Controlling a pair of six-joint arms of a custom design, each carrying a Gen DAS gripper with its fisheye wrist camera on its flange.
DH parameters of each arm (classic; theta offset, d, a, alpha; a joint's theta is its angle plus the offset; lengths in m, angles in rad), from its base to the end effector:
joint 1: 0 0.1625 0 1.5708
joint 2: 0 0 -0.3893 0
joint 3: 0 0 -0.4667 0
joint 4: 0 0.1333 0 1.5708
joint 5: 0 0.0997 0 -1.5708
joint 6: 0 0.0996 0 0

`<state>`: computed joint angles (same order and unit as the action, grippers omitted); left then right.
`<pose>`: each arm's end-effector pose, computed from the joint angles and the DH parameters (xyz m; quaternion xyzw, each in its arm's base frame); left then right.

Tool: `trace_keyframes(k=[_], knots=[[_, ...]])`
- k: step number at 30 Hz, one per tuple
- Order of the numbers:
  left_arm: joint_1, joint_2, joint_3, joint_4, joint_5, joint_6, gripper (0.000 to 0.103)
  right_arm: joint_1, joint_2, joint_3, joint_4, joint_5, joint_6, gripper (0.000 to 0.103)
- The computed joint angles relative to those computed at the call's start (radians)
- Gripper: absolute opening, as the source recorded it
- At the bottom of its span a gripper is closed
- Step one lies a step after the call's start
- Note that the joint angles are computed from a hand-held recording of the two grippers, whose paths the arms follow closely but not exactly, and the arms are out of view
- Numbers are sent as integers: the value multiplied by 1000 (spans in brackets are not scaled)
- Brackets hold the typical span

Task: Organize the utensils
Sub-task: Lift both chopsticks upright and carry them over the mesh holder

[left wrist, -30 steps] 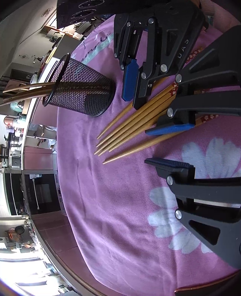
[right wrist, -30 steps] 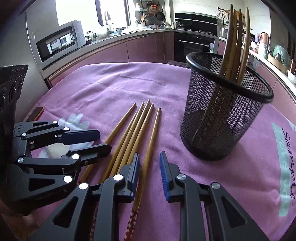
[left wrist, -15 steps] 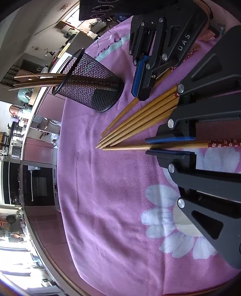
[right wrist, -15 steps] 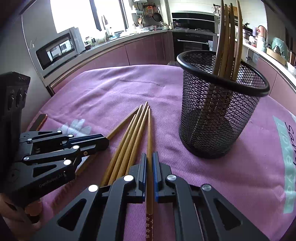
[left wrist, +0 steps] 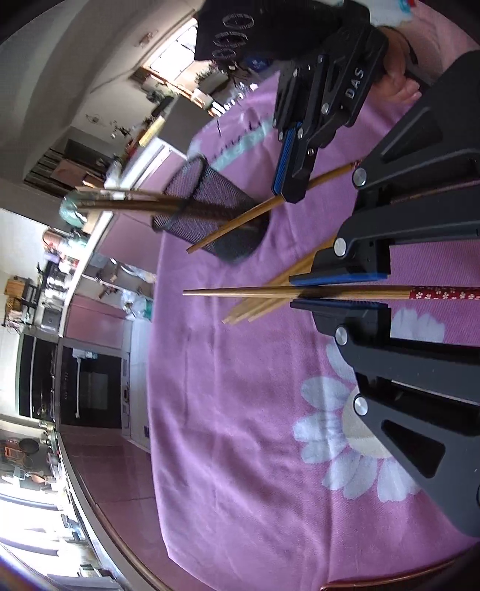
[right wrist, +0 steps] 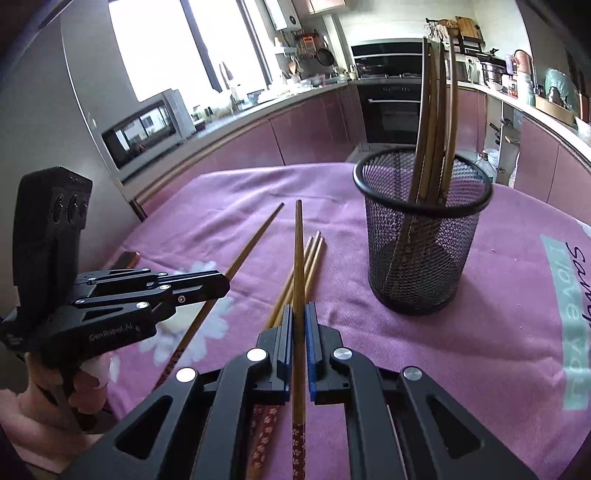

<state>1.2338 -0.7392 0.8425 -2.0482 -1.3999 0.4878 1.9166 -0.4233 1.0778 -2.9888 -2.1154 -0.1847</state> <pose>-0.1494 -0.8807 0.3217 0.3778 0.9033 -0.1784 0.0976 0.3670 -0.7778 0.0457 0.1376 -0.8888 0.3777 0.2199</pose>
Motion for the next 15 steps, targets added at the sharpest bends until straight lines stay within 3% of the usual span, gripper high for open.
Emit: trace_keyframes(k=[15], knots=[[0,-22,-45,69,-182,1,8,4,-96,124,-161,56,-3,5]])
